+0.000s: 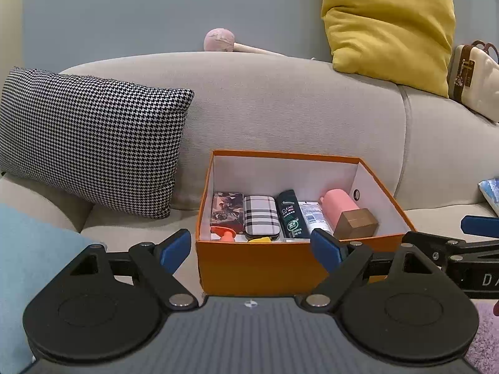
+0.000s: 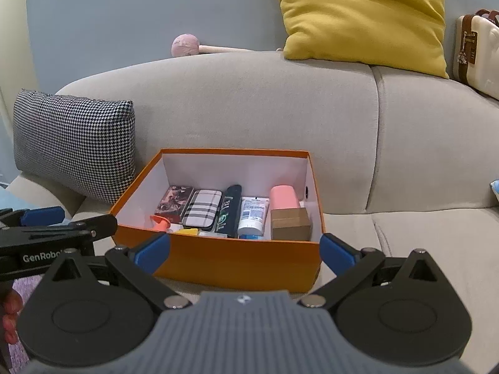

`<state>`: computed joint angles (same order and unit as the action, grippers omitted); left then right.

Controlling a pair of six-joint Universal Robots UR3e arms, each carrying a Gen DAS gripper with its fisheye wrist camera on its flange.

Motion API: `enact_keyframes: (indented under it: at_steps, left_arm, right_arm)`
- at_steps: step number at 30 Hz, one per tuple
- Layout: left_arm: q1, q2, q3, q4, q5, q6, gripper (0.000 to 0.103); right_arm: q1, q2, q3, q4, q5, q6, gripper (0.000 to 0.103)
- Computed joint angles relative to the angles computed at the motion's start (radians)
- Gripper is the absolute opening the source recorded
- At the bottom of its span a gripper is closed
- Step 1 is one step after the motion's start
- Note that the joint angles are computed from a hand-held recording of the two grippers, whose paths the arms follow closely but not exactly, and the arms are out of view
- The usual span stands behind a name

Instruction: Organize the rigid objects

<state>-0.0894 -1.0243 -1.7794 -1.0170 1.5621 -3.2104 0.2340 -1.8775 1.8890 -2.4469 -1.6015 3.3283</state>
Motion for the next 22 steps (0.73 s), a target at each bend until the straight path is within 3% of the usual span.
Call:
enact_keyframes:
  at_steps: [22]
  left_arm:
    - [0.001,0.005,0.005,-0.022,0.004,-0.004,0.101]
  right_arm:
    - [-0.011,-0.016,0.01,0.011,0.021,0.002,0.101]
